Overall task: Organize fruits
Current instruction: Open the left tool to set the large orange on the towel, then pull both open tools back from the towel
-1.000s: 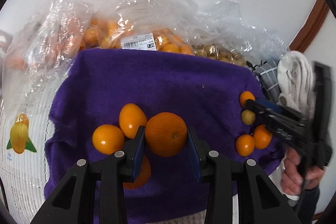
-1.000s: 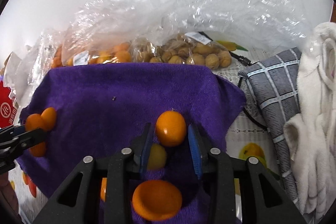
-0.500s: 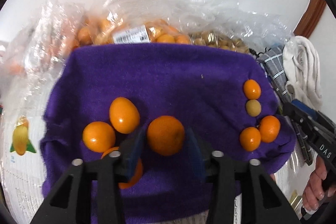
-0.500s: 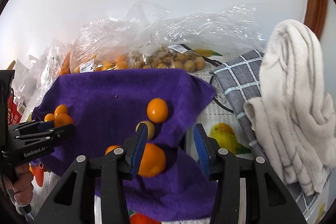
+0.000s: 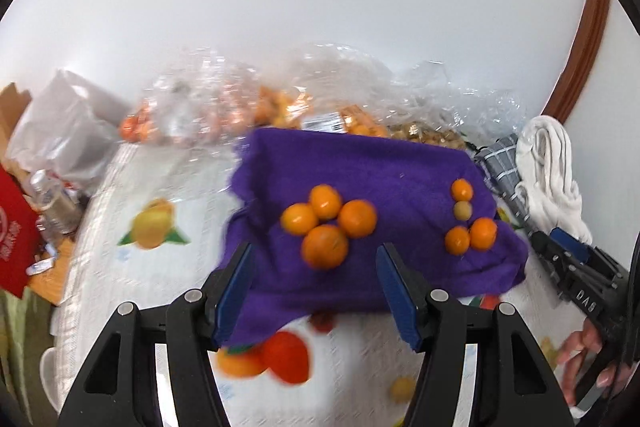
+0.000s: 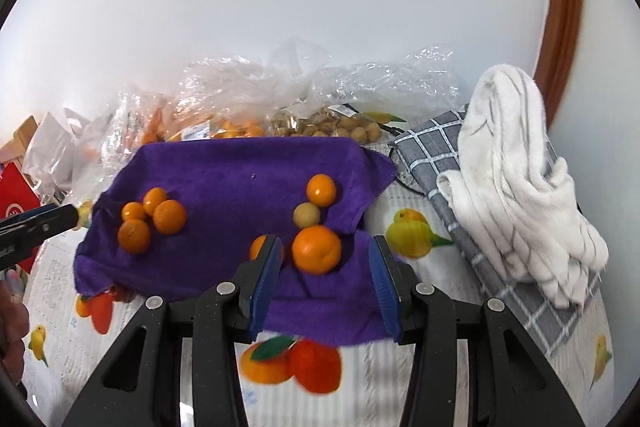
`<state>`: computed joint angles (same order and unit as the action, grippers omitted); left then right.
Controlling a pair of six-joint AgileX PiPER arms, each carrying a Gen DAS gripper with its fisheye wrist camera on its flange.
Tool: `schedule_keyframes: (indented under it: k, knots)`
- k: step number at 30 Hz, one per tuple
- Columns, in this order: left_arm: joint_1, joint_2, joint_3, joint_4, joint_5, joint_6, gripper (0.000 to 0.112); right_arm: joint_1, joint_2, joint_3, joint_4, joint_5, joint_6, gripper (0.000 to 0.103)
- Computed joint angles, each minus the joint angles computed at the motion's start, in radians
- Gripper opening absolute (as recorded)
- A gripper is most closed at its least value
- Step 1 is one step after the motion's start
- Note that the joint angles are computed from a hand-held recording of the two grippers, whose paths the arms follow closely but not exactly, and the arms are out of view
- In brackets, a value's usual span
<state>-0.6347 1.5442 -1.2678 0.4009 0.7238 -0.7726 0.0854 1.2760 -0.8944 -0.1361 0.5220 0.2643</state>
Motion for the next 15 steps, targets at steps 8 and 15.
schedule_keyframes:
  k: [8,15]
  knots:
    - [0.011,-0.226,0.251,0.003,-0.021,-0.034,0.060,0.128,-0.066,0.093,0.063,0.050,0.046,0.049]
    - [0.044,-0.310,0.379,-0.029,-0.031,0.003,0.060,0.312,-0.083,0.170,-0.078,0.003,0.268,0.064]
